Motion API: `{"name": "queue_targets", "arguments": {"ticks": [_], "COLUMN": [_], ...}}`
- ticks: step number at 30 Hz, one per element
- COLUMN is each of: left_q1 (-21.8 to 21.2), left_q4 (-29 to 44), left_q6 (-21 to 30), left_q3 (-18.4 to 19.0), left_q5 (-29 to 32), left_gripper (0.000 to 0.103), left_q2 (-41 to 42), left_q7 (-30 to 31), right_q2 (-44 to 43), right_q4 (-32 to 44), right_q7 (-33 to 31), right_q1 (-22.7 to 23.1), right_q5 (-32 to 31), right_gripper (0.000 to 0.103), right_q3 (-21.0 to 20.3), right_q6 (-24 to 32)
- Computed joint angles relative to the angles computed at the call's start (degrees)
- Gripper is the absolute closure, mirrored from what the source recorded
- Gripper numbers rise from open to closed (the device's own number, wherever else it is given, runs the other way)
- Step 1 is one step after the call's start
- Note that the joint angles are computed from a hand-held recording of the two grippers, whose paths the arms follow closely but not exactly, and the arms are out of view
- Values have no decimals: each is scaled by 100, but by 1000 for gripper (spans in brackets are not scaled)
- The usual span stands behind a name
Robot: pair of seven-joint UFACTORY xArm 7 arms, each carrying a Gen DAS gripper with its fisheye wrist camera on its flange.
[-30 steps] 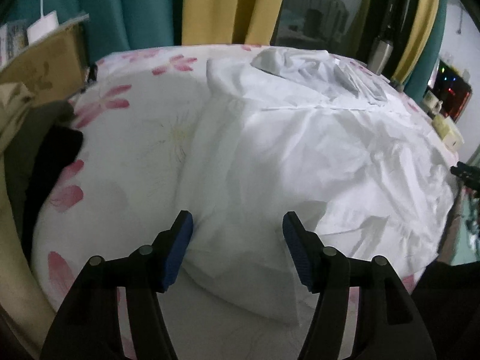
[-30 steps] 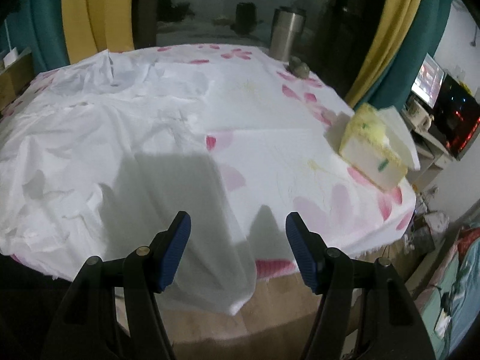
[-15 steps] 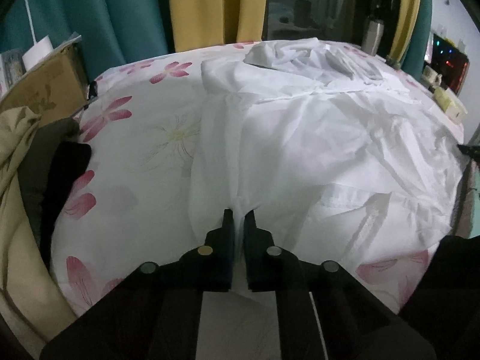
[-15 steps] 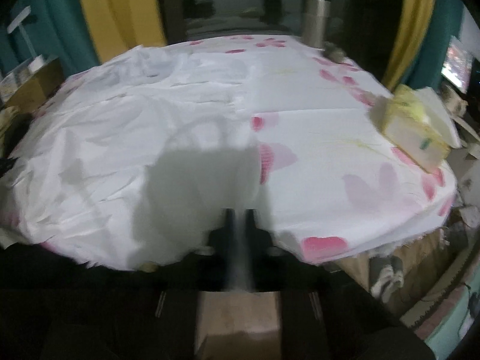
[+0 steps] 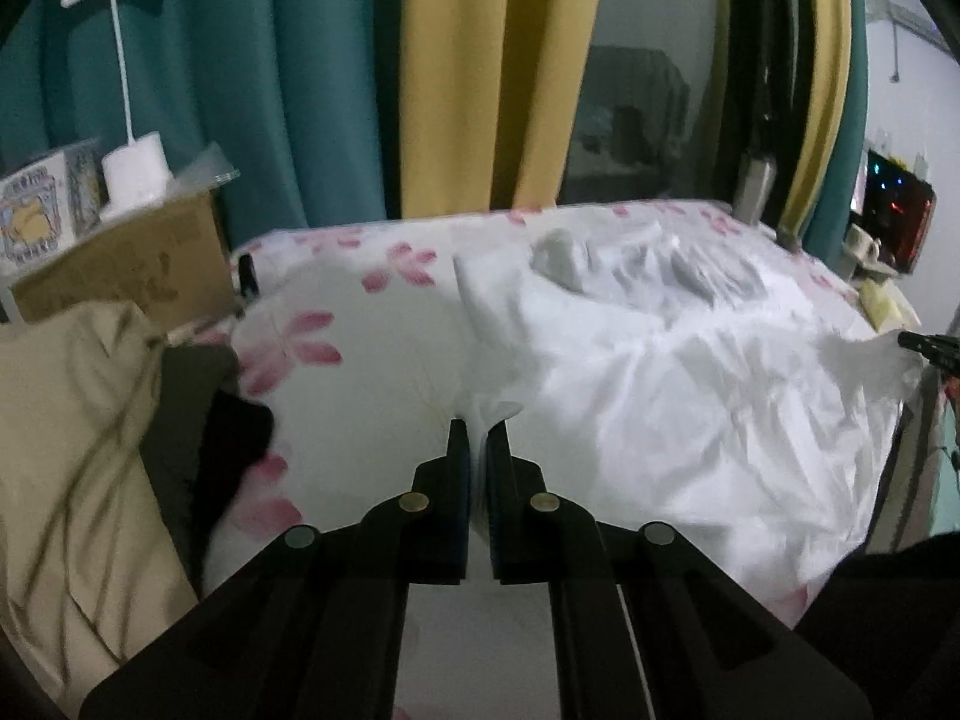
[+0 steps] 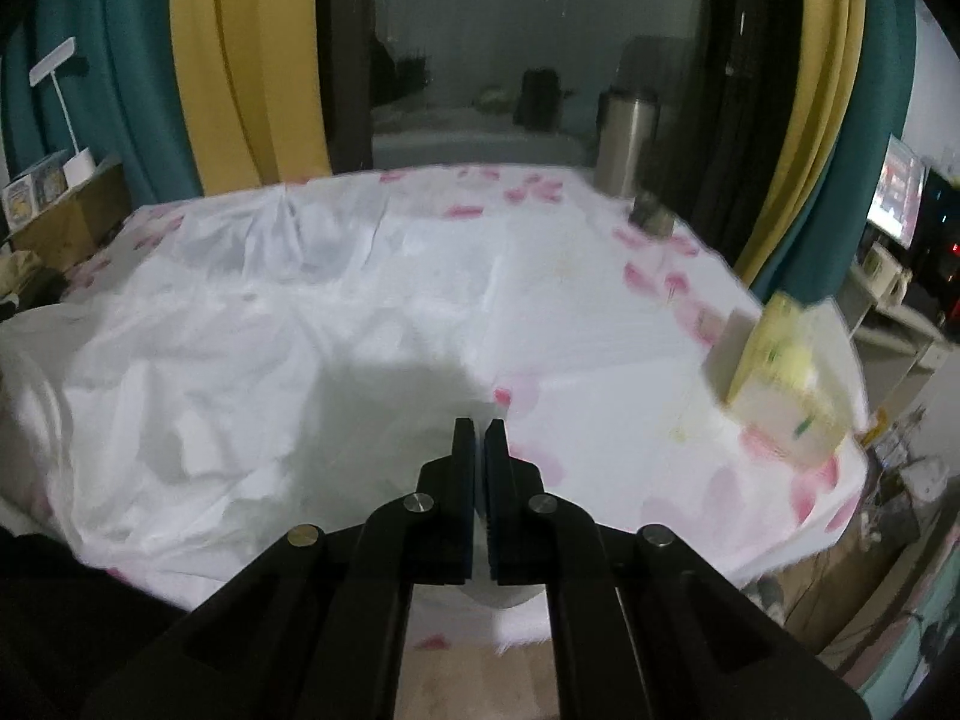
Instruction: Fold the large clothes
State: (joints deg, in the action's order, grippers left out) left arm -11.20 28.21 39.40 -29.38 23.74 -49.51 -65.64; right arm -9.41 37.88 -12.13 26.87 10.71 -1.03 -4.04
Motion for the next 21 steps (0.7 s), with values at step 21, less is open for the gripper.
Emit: {"name": "queue_targets", "arguments": {"ticks": [21], "left_q1": [1721], "left_q4": [471], "left_q6": [-1386], "left_q3": [117], "left_q5": [903], "left_gripper": [98], "left_q2": [550], "left_q7": [-51], "right_q2": [1177], "right_q4": [1969], "right_q7": [-971], "right_q1": [-792], "right_q5": [592], "right_gripper": [100], "right_q3": [501], "right_q6": [479]}}
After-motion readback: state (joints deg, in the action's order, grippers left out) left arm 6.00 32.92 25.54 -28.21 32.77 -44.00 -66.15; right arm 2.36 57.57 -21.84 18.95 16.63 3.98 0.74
